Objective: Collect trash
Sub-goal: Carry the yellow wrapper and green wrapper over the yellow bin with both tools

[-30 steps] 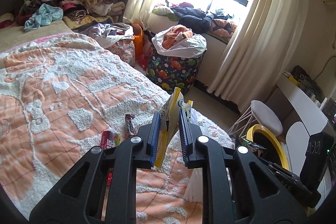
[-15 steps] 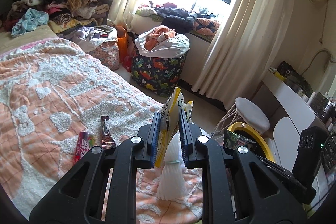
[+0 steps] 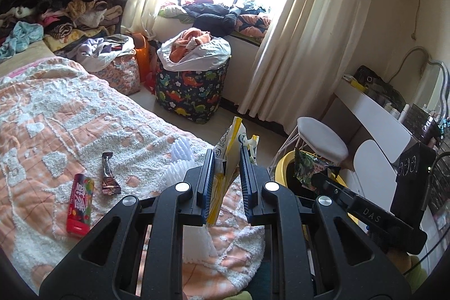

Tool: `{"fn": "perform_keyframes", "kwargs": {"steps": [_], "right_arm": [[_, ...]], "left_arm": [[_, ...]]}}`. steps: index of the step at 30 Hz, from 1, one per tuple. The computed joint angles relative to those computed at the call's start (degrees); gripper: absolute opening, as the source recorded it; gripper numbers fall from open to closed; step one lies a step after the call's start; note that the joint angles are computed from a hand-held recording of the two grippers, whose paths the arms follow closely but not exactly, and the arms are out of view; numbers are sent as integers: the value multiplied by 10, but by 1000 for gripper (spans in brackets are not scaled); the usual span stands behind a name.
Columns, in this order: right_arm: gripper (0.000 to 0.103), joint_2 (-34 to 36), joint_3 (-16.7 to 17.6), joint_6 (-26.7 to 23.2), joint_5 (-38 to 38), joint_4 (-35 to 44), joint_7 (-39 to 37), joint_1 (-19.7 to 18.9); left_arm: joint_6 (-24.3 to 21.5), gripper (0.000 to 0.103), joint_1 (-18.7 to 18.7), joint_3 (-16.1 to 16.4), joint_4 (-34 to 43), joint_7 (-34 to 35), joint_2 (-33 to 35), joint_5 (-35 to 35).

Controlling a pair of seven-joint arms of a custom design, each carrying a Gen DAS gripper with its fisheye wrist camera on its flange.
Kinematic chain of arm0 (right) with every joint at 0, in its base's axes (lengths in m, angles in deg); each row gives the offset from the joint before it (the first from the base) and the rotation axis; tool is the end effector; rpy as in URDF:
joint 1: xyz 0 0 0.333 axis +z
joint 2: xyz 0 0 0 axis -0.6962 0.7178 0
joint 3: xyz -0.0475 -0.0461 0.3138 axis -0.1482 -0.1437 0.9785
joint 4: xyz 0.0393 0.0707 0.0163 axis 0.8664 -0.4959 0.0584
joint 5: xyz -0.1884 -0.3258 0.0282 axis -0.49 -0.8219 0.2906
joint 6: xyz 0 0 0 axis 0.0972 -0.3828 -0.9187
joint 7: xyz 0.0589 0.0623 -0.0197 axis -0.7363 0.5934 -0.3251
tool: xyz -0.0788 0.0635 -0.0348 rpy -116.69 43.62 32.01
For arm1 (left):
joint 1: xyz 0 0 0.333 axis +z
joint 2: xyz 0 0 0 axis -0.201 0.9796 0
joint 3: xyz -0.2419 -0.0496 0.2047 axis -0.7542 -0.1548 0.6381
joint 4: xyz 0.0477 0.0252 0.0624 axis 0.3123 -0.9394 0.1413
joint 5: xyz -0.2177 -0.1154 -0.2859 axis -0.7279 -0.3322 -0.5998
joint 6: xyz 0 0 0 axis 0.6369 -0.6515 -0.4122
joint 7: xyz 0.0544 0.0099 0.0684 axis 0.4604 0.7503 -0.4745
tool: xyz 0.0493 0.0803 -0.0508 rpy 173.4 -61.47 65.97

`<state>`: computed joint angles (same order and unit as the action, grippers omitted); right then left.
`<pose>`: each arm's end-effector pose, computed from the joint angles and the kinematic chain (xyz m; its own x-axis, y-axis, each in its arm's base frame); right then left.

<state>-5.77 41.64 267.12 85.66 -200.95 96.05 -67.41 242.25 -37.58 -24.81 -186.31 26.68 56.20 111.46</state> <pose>0.3992 0.3025 0.5110 0.1317 -0.8910 -0.4344 -0.5763 0.2877 -0.7649 0.4230 -0.4332 0.5378 -0.3177 -0.8922 0.3210 -0.5589 -0.0973 -0.8235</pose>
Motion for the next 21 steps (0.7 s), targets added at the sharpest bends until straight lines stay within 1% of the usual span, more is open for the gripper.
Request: {"fn": "perform_keyframes", "kwargs": {"steps": [2,6,8,15,19,21], "right_arm": [[18,-4,-16,3,3,-7,-1,12],[18,-14,-35,7,16,-18,-4,22],[18,-22,-37,8,24,-24,-2,22],[18,-34,-74,17,52,-48,-9,48],[18,-45,-78,13,64,-57,-13,43],[18,-51,-86,11,68,-64,-12,47]], "left_arm": [[0,12,-2,-2,4,12,5,-8],[-1,12,-9,-3,12,33,12,-21],[0,12,-13,-2,16,41,17,-25],[1,12,-27,3,29,73,30,-45],[0,12,-36,4,36,88,37,-55],[0,12,-40,6,40,96,41,-60]]}}
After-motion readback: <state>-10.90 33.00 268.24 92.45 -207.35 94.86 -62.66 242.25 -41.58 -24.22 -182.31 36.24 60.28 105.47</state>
